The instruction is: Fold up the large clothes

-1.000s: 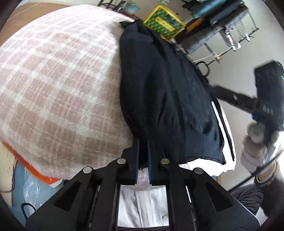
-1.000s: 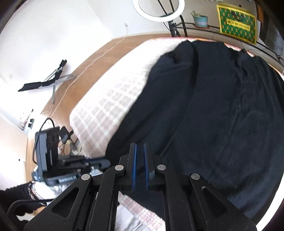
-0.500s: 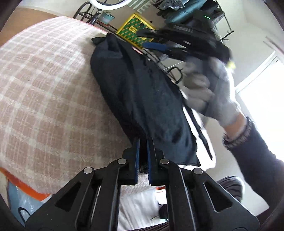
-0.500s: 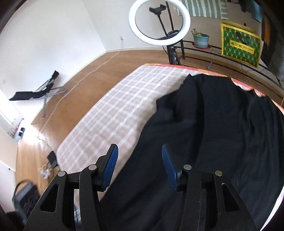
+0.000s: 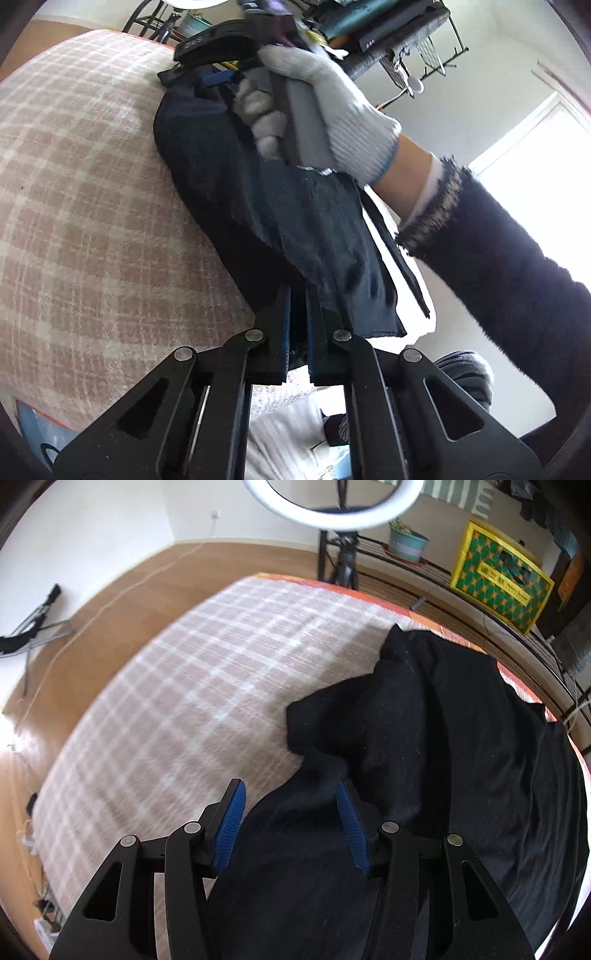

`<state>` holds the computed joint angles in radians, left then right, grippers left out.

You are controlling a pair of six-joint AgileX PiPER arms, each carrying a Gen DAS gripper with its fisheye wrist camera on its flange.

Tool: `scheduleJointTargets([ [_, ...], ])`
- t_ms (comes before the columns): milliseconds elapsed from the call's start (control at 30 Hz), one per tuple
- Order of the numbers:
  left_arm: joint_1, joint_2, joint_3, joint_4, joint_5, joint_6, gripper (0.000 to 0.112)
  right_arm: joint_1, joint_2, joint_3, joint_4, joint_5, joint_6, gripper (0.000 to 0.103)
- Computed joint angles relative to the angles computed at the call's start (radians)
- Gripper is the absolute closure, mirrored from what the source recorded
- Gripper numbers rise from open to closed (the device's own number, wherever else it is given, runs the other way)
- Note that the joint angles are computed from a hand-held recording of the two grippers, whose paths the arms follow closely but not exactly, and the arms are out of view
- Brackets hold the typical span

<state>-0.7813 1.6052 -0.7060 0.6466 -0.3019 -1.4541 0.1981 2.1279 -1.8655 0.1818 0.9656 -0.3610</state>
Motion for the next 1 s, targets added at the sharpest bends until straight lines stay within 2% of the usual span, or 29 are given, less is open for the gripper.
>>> scheduleJointTargets([
  [167,-0.011,-0.006,-0.013,0.043,0.067,-0.027,0.108,0.044,0.106,-0.124,-0.085,0.027,0.101,0.053],
  [267,-0.018,-0.006,-0.008,-0.041,0.085,0.048,0.108,0.088,0.127,-0.124,-0.189,0.004,0.133,0.050],
  [333,-0.022,-0.011,0.012,-0.117,0.077,0.108,0.108,0.099,0.122,-0.114,-0.220,-0.010,0.135,0.053],
  [367,-0.025,-0.013,0.022,-0.152,0.071,0.134,0.108,0.096,0.122,-0.117,-0.217,-0.007,0.136,0.057],
  [400,-0.028,-0.013,0.029,-0.176,0.064,0.152,0.108,0.095,0.112,-0.099,-0.240,-0.029,0.153,0.071],
  [433,-0.033,-0.013,0.029,-0.194,0.066,0.166,0.108,0.092,0.105,-0.084,-0.251,-0.044,0.155,0.077],
  [500,-0.041,-0.014,0.022,-0.211,0.077,0.182,0.108,0.072,0.083,-0.042,-0.246,-0.088,0.136,0.096],
  [667,-0.074,-0.014,-0.025,-0.271,0.148,0.258,0.108,0.011,0.088,-0.074,-0.106,-0.048,0.046,0.100],
  [867,-0.129,-0.012,-0.095,-0.529,0.239,0.550,0.108,-0.106,0.128,-0.152,0.174,0.030,-0.023,0.100],
  [1000,-0.131,-0.005,-0.126,-0.359,0.265,0.394,0.108,-0.174,0.119,-0.160,0.307,0.057,-0.077,0.100],
])
